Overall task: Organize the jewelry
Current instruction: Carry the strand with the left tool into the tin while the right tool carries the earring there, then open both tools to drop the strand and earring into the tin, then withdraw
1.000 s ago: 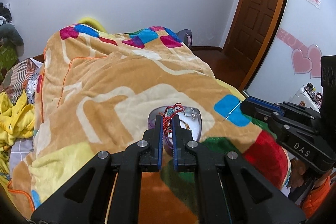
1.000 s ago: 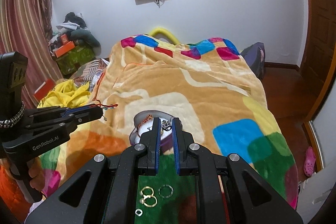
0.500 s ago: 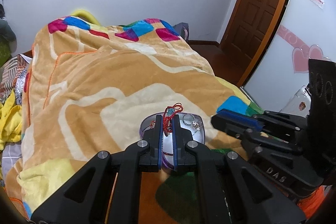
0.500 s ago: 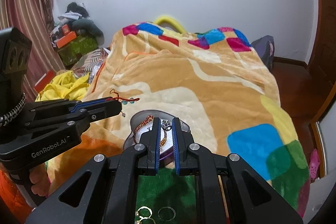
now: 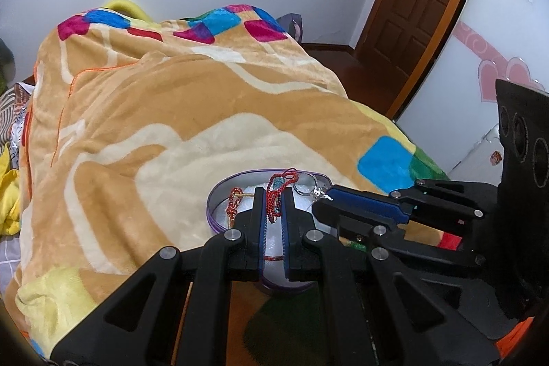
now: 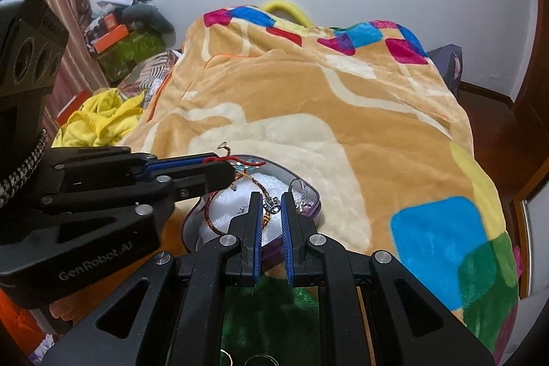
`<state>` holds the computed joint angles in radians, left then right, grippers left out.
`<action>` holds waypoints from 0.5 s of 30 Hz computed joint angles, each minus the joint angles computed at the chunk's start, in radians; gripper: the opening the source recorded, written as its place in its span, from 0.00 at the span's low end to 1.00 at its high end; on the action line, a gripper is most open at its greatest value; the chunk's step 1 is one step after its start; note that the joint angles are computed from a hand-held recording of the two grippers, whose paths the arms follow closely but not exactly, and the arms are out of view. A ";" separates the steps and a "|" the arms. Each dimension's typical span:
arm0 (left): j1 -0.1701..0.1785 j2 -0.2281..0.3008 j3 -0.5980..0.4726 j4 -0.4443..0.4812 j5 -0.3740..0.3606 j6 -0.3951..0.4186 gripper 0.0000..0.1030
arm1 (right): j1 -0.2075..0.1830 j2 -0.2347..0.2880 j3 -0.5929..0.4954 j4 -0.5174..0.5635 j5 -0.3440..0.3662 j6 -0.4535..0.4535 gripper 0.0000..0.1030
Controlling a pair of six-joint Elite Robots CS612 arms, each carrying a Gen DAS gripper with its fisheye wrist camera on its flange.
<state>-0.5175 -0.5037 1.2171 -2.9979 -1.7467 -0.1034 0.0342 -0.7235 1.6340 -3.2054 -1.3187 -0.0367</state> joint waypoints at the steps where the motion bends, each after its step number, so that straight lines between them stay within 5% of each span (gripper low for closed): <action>1: 0.000 0.000 -0.001 0.003 -0.001 0.002 0.06 | 0.000 0.002 -0.004 0.007 0.002 -0.003 0.09; 15: 0.006 -0.012 0.012 0.000 -0.027 -0.005 0.06 | 0.000 0.003 -0.016 0.054 0.002 -0.007 0.09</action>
<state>-0.5119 -0.5157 1.2291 -2.9979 -1.7739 -0.1085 0.0342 -0.7206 1.6176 -3.1519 -1.3168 -0.0442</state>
